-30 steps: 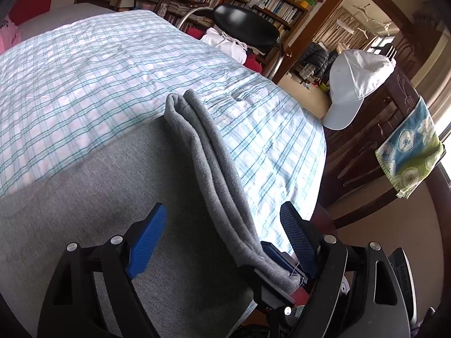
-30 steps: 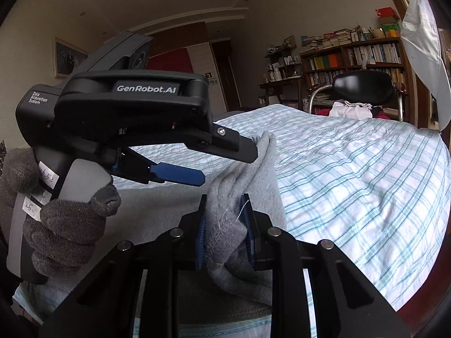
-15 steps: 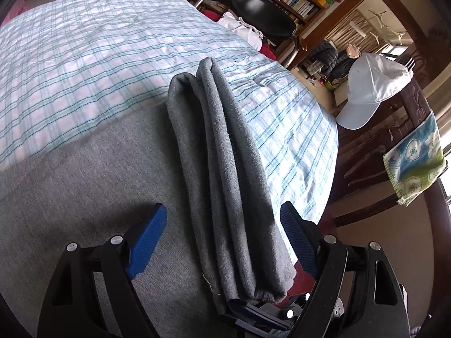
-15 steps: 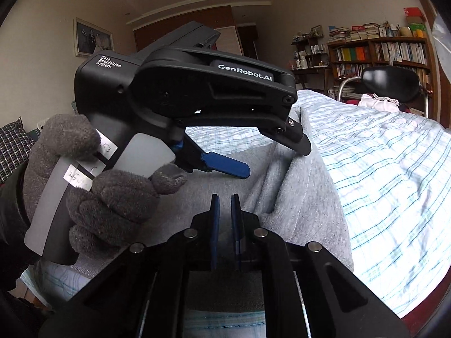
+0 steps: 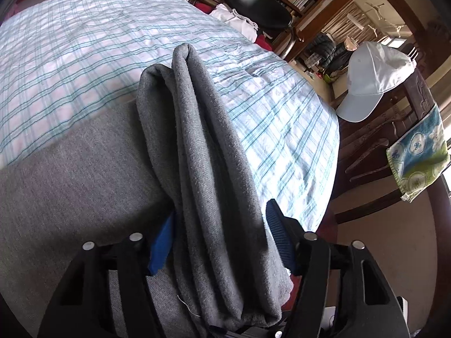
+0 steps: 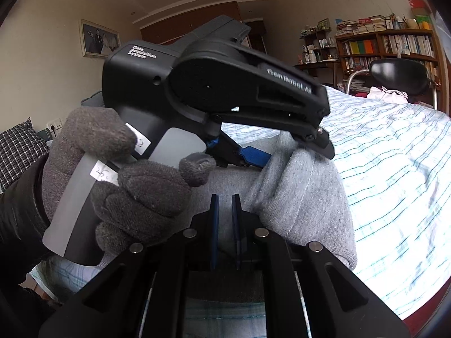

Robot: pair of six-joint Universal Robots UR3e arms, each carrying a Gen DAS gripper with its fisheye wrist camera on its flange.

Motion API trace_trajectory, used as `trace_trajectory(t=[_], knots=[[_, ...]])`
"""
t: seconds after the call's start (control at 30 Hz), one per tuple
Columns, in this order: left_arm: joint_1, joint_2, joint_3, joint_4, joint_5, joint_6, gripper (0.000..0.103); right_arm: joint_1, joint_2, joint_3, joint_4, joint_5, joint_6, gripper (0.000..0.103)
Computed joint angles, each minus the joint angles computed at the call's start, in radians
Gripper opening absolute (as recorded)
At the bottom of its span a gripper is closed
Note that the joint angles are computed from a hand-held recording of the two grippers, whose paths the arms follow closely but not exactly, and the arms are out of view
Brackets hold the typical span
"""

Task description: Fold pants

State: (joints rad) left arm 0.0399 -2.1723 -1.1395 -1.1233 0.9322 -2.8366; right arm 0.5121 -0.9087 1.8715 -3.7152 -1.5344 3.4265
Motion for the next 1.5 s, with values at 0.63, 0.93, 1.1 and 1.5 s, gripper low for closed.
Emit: trace_trajectory(t=[0.63,0.93,1.1,1.5], knots=[[0.216,0.409,-0.364,0.06,-0.095,0.123,0.019,-0.235,-0.274,0.366,-0.197,0.256,0.076,0.038],[0.508,0.655,-0.562,-0.067,-0.139,0.322,0.019,-0.147,-0.184,0.162,0.01,0.252,0.017,0.038],[0.655,0.701,-0.64,-0.116,-0.123,0.411,0.019,-0.067,-0.115,-0.008,0.171,0.235,-0.034,0.038],[0.846,0.823,-0.958,0.093,-0.064,0.579,0.02,0.015,0.006,-0.299,0.492,0.171,-0.183,0.047]])
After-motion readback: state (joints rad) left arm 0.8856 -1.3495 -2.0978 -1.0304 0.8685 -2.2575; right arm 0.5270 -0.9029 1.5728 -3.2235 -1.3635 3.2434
